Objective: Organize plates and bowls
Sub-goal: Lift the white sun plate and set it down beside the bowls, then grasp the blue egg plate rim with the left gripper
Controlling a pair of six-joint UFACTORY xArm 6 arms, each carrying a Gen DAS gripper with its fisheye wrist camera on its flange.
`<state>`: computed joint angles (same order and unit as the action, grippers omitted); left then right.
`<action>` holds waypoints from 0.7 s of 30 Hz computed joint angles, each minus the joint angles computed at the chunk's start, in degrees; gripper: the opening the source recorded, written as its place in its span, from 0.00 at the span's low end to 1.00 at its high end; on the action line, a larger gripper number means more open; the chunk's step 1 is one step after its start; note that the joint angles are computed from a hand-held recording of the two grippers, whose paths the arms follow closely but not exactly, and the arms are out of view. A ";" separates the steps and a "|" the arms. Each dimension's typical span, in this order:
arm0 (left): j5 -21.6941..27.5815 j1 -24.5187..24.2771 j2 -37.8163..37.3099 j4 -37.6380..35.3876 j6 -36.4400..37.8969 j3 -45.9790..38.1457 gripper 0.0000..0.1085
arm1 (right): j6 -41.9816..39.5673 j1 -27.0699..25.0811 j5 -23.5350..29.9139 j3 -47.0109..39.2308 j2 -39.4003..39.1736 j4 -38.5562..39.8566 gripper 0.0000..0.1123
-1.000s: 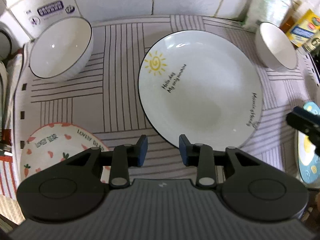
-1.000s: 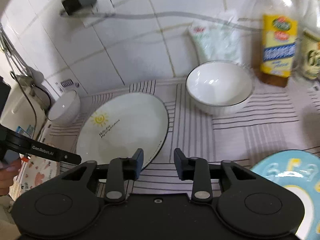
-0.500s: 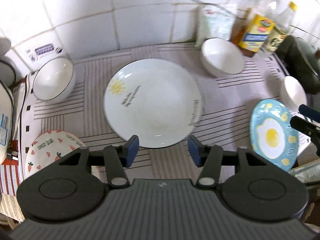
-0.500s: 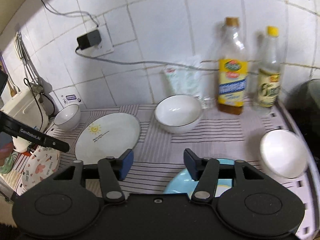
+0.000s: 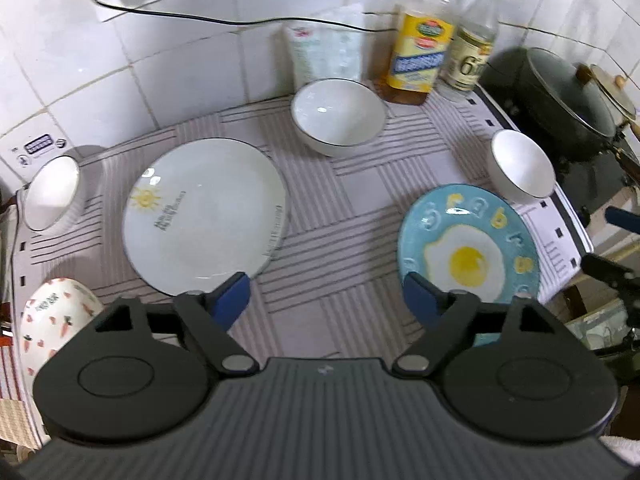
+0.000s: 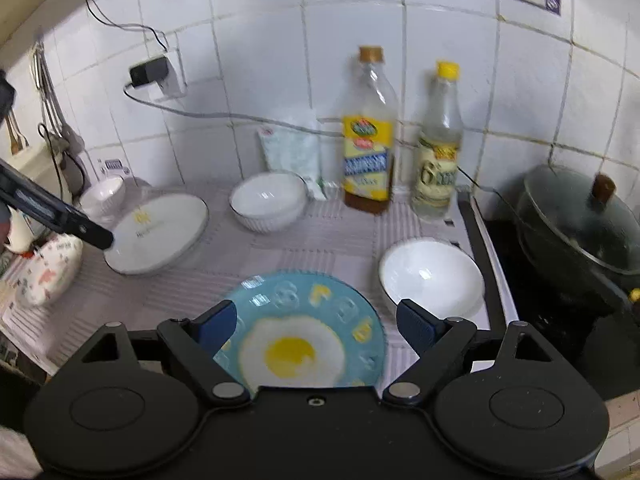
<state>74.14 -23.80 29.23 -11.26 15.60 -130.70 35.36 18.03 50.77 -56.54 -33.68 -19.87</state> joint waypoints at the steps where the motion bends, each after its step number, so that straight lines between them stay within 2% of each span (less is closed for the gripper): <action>1: -0.52 -0.61 -0.77 0.33 -0.35 1.53 0.78 | -0.65 -0.45 -0.35 1.38 -0.77 0.40 0.80; 7: -3.74 -3.79 -4.46 0.62 -2.98 10.64 0.82 | -0.40 -3.00 -9.30 12.68 -6.59 0.18 0.80; 9: -5.91 -4.77 -5.64 0.19 -3.48 14.43 0.82 | -2.98 -4.38 -11.90 15.07 -7.13 3.69 0.80; 13: -9.08 -6.29 -6.52 -0.44 -4.86 19.77 0.82 | -4.17 -5.61 -13.44 16.94 -5.99 6.11 0.80; 18: -13.04 -7.20 -6.69 -1.75 -6.82 25.06 0.82 | -7.04 -7.03 -16.21 19.19 -4.97 15.71 0.79; 21: -13.68 -7.37 -5.69 -1.87 -8.47 25.65 0.80 | -5.16 -7.65 -17.61 20.26 -4.06 19.50 0.73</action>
